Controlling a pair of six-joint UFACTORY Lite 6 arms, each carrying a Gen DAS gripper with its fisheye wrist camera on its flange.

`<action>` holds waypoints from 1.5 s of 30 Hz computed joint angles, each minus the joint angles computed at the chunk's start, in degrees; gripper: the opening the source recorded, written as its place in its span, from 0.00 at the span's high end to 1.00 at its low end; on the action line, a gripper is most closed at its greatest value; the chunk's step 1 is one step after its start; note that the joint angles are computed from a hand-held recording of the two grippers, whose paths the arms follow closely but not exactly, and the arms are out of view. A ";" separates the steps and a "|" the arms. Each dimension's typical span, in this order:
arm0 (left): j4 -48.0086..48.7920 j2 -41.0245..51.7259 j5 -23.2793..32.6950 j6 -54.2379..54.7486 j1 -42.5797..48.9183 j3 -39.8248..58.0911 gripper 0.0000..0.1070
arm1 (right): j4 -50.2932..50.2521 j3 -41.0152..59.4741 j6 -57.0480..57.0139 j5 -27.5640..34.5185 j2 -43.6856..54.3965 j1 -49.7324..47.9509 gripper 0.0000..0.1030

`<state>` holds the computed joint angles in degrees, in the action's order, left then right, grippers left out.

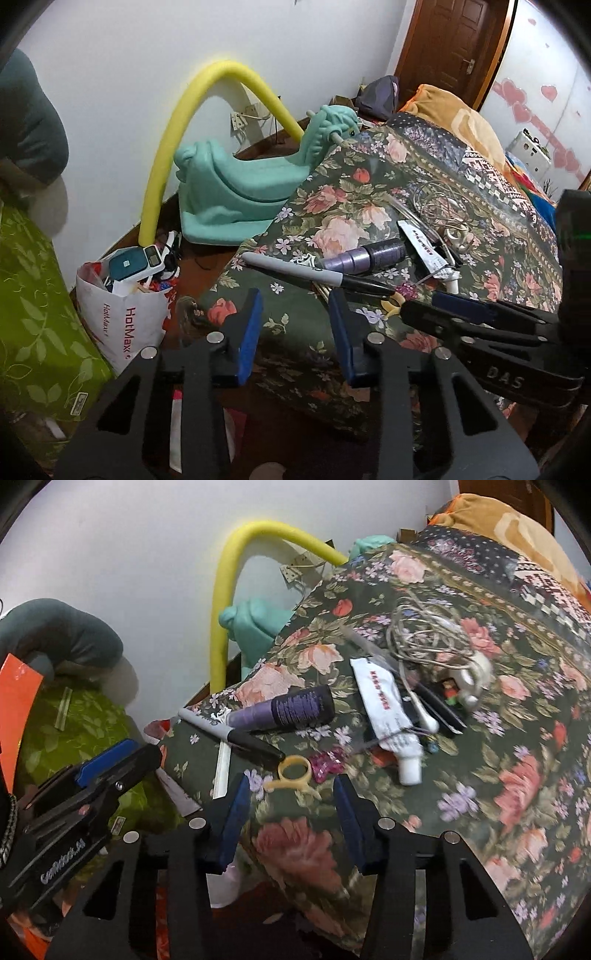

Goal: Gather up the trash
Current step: 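Grasp the white marker with the left tool while the right tool grasps the yellow-handled scissors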

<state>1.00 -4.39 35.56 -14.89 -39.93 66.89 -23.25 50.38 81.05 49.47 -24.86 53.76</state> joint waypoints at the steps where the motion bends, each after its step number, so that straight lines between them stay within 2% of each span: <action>1: -0.46 0.38 0.01 0.68 0.23 0.14 0.66 | 0.97 0.23 -1.30 -1.02 0.86 -1.12 0.57; 5: -1.98 2.15 0.27 2.97 0.93 1.12 0.66 | 2.49 1.44 -4.02 -2.19 5.06 -2.35 0.58; 9: -3.42 4.12 0.56 4.88 1.37 2.44 0.66 | -0.48 2.22 -2.70 0.34 6.92 -1.11 0.71; 17: -3.78 9.24 2.39 4.08 2.77 7.57 0.66 | -2.08 1.17 -1.18 4.03 3.93 2.09 0.71; 21: -8.02 13.64 3.90 3.69 5.96 12.25 0.60 | -3.28 -0.41 0.64 6.10 1.09 3.57 0.71; 25: -13.68 18.68 5.06 3.57 8.06 16.08 0.60 | -4.23 -2.19 2.45 7.54 -1.37 3.98 0.71; 28: -13.54 21.71 5.53 0.49 7.09 17.78 0.60 | -3.86 -2.33 1.61 7.36 -1.98 2.88 0.71; 31: -8.57 22.01 4.38 -5.61 4.32 18.23 0.60 | -4.89 -1.85 1.17 8.36 -1.75 2.91 0.71; 33: -4.58 22.75 4.43 -9.53 2.17 18.99 0.63 | -5.13 -1.91 1.65 8.64 -2.24 3.25 0.71; 35: -4.03 23.72 4.79 -10.23 0.85 19.97 0.78 | -5.13 -2.41 2.06 8.60 -3.37 3.20 0.71; 37: -3.72 24.97 5.86 -11.18 0.04 21.96 0.88 | -5.29 -2.80 2.56 8.93 -4.40 3.32 0.71; 39: -2.50 25.65 6.76 -12.31 -0.68 23.33 0.91 | -5.41 -2.88 3.07 9.26 -5.06 3.56 0.71; 45: -3.98 24.69 7.19 -9.32 -2.11 23.20 0.91 | -6.57 -3.06 4.49 11.51 -7.56 5.03 0.71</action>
